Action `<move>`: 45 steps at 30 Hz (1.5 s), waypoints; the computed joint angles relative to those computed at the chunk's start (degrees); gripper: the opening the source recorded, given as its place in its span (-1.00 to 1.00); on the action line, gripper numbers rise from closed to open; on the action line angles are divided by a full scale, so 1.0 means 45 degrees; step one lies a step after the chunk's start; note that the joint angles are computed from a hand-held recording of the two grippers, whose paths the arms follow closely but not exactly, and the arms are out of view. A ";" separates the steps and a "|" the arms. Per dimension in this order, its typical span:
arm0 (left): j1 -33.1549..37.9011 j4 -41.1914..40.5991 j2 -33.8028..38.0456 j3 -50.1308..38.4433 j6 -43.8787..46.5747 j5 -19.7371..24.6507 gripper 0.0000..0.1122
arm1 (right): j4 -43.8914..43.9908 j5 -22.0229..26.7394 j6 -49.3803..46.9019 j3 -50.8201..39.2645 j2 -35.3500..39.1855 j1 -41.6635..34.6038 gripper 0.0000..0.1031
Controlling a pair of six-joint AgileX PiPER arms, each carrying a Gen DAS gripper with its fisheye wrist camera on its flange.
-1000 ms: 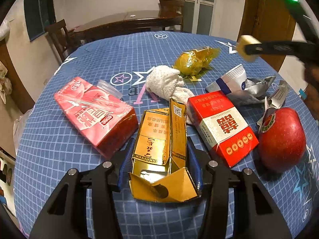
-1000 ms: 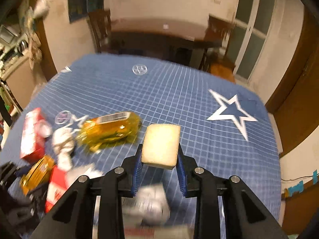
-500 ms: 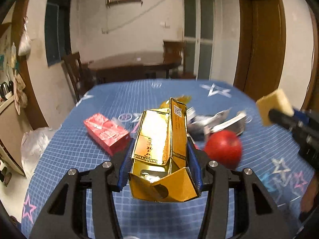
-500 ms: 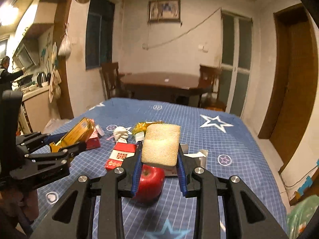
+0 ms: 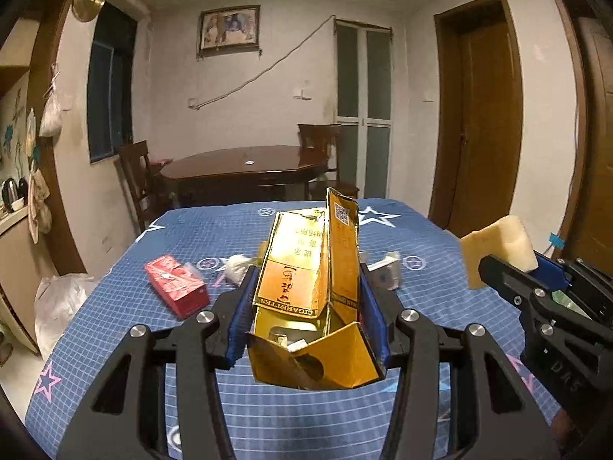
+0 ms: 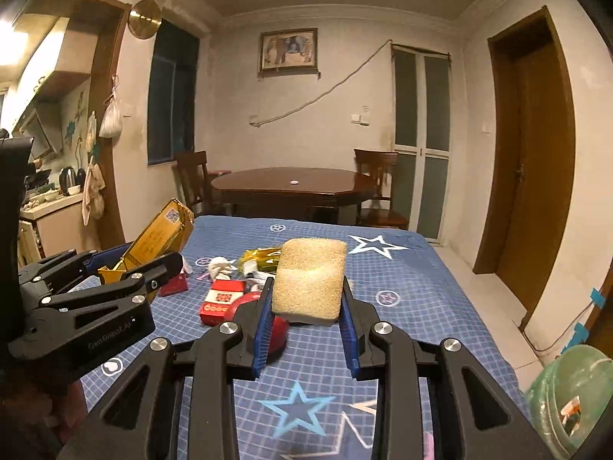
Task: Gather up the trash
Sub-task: 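Lift the gold box and cream sponge and carry them toward the bin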
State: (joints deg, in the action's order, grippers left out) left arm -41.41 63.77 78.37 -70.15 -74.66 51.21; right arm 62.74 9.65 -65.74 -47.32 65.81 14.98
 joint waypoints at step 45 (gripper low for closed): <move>-0.2866 -0.4232 0.9136 -1.1382 0.5461 -0.1180 -0.14 | 0.2327 0.8068 -0.5850 -0.4484 0.5221 -1.4897 -0.38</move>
State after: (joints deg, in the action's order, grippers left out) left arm -54.31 44.73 119.48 -121.37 -50.08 45.90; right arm 73.21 45.95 -92.06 -67.49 89.31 -52.06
